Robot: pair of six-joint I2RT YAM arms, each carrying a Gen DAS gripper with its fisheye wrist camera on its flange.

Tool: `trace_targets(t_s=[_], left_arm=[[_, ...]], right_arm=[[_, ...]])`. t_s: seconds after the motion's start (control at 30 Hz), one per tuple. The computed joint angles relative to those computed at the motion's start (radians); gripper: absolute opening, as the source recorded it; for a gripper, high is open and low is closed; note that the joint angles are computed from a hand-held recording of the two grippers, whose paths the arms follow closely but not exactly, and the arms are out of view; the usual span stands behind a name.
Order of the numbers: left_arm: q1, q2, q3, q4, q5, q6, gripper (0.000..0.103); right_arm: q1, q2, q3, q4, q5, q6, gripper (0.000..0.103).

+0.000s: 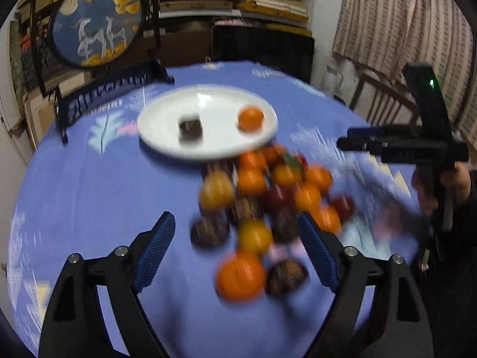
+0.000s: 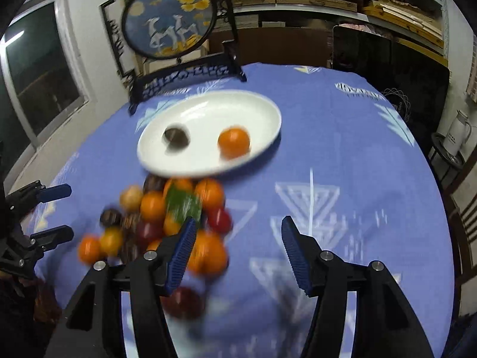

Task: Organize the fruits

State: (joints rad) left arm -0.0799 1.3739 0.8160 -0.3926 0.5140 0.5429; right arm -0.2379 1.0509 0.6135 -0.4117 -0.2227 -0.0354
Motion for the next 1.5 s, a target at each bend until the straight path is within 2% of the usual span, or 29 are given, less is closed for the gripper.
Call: trace_targets(t_s=[0.13, 0.23, 0.33, 0.43, 0.5, 0.67, 0.83, 0.9, 0.93, 1.0, 1.1, 1.23, 1.37, 1.5], left_arm=[[0.044, -0.056, -0.133, 0.035, -0.005, 0.021, 0.080], [0.051, -0.011, -0.143, 0.068, -0.014, -0.011, 0.071], [0.057, 0.037, -0.158, 0.139, -0.003, -0.035, 0.071], [0.068, 0.101, -0.130, 0.149, 0.054, -0.073, 0.069], [0.075, 0.106, -0.130, 0.136, 0.107, -0.068, 0.045], [0.111, 0.045, -0.191, 0.165, 0.185, -0.080, 0.045], [0.132, -0.005, -0.186, 0.133, 0.193, -0.090, 0.045], [0.140, -0.022, -0.180, 0.116, 0.200, -0.084, 0.045], [0.140, -0.029, -0.179, 0.110, 0.201, -0.081, 0.045], [0.141, -0.029, -0.172, 0.104, 0.201, -0.079, 0.045], [0.136, -0.014, -0.167, 0.102, 0.189, -0.081, 0.045], [0.138, 0.005, -0.159, 0.111, 0.183, -0.089, 0.045], [0.130, 0.003, -0.145, 0.108, 0.180, -0.104, 0.045], [0.093, 0.035, -0.057, 0.062, 0.179, -0.107, 0.045]], right_arm=[[-0.007, -0.163, -0.115, -0.088, -0.027, -0.011, 0.060], [0.002, -0.236, -0.157, -0.129, -0.020, 0.001, 0.060], [0.014, -0.263, -0.173, -0.152, -0.021, 0.015, 0.060], [0.038, -0.266, -0.181, -0.158, -0.010, 0.015, 0.060], [0.069, -0.279, -0.191, -0.161, 0.000, 0.018, 0.060], [0.164, -0.258, -0.209, -0.131, 0.031, 0.023, 0.060], [0.276, -0.215, -0.210, -0.039, 0.116, 0.068, 0.059], [0.298, -0.156, -0.199, 0.003, 0.148, 0.079, 0.053], [0.284, -0.138, -0.199, 0.025, 0.131, 0.079, 0.046], [0.252, -0.105, -0.192, 0.058, 0.085, 0.073, 0.040], [0.219, -0.082, -0.186, 0.069, 0.039, 0.068, 0.040], [0.109, -0.033, -0.176, 0.048, -0.124, 0.045, 0.040], [0.045, -0.065, -0.182, 0.026, -0.207, 0.052, 0.040], [-0.036, -0.114, -0.115, -0.054, -0.305, 0.015, 0.040]])
